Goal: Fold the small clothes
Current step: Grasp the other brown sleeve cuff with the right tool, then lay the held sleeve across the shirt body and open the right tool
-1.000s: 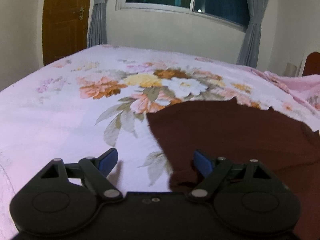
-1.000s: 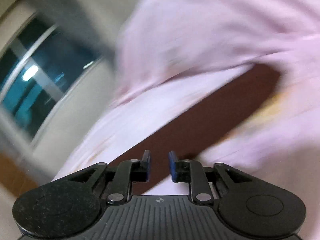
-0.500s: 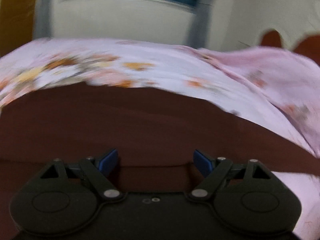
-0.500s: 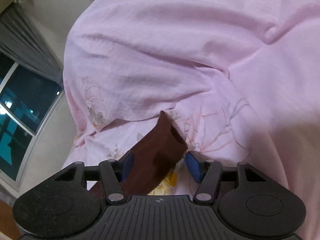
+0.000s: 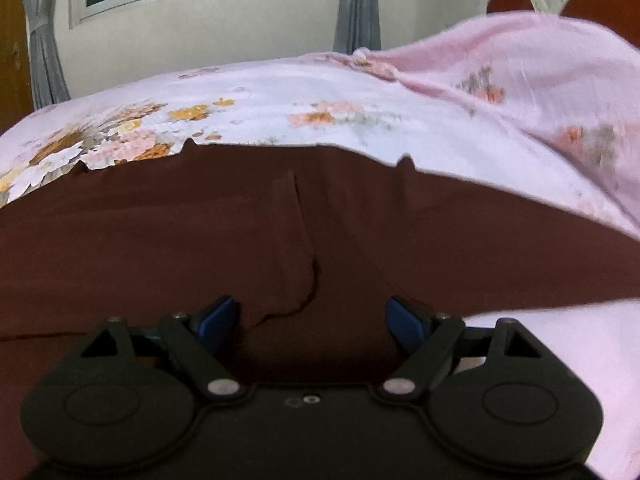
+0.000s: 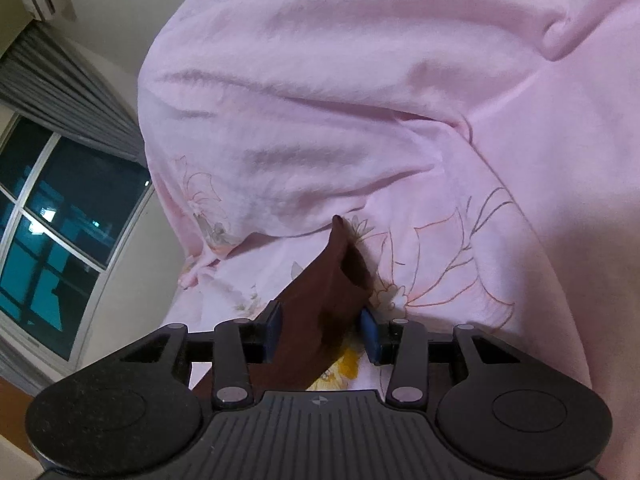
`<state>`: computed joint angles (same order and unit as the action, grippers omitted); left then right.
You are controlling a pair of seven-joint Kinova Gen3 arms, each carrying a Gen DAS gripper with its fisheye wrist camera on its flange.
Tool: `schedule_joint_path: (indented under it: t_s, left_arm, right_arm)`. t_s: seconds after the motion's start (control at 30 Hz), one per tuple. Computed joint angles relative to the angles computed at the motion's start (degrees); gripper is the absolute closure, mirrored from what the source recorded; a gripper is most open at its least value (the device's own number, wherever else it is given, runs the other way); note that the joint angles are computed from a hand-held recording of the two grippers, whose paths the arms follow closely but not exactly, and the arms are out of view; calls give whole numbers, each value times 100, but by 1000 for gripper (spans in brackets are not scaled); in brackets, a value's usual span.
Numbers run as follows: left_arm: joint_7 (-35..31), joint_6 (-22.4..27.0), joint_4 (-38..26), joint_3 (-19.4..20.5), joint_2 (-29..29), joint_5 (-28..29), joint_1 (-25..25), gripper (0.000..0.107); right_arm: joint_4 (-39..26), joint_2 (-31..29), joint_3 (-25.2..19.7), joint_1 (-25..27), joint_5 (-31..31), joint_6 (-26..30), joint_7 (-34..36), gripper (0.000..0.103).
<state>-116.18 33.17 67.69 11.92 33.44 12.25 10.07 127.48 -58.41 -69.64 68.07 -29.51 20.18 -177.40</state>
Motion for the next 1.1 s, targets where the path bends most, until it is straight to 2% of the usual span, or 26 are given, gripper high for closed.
schedule_joint_path:
  t_s: [0.13,0.23,0.33,0.47,0.6,0.63,0.67,0.7,0.77,0.8,0.83,0.9,0.97,1.0,1.1]
  left_arm:
    - [62,-66,49,-23,-28,-14,47,23]
    - [31,-124,124,9,-52,-2,22,23]
    - [10,-179,170,44,-55,30,-7,22]
    - [-43,-254,227,90,-55,77,-51,22]
    - [-70,-325,297,128,-88,129,-92,22]
    - [-77,-328,300,134,-91,137,-97,23]
    - [-96,-284,271,144,-88,145,-113,23]
    - [-135,-329,301,220,-109,241,-196,26]
    - [-140,-569,368,315,-232,406,-304,25]
    - [-135,-577,294,202,-242,349,-202,24]
    - [-36,-493,135,-16,-169,198,5,25]
    - [249,-137,-211,-134,94,49,139,25]
    - [233,-62,-235,-120,167,15,137,23]
    - [168,-164,-136,-63,124,32,100,26]
    - [15,-208,33,279,25,263,-172,24]
  right_arm:
    - [-18,-170,131,-4,-63,239,-194,61]
    - [50,-512,289,-29,-146,435,-526,61]
    - [296,-696,344,-162,-415,268,-775,61]
    - [386,-378,216,-331,-378,-163,-559,61]
    - [163,-392,159,-132,-117,80,-559,61]
    - [78,-377,146,-76,-37,175,-498,71]
    - [-3,-300,122,-38,58,260,-380,88]
    - [-32,-229,110,-34,77,297,-315,97]
    - [33,-155,77,-75,18,191,-256,97]
    - [69,-119,63,-102,7,121,-222,97]
    - [64,-152,65,-88,14,145,-222,97]
    - [45,-248,89,-43,52,201,-261,96]
    - [128,-74,26,-43,-62,-12,-184,95]
    - [146,9,-1,-51,-70,-79,-158,95]
    - [86,147,-62,-30,39,-44,-44,95]
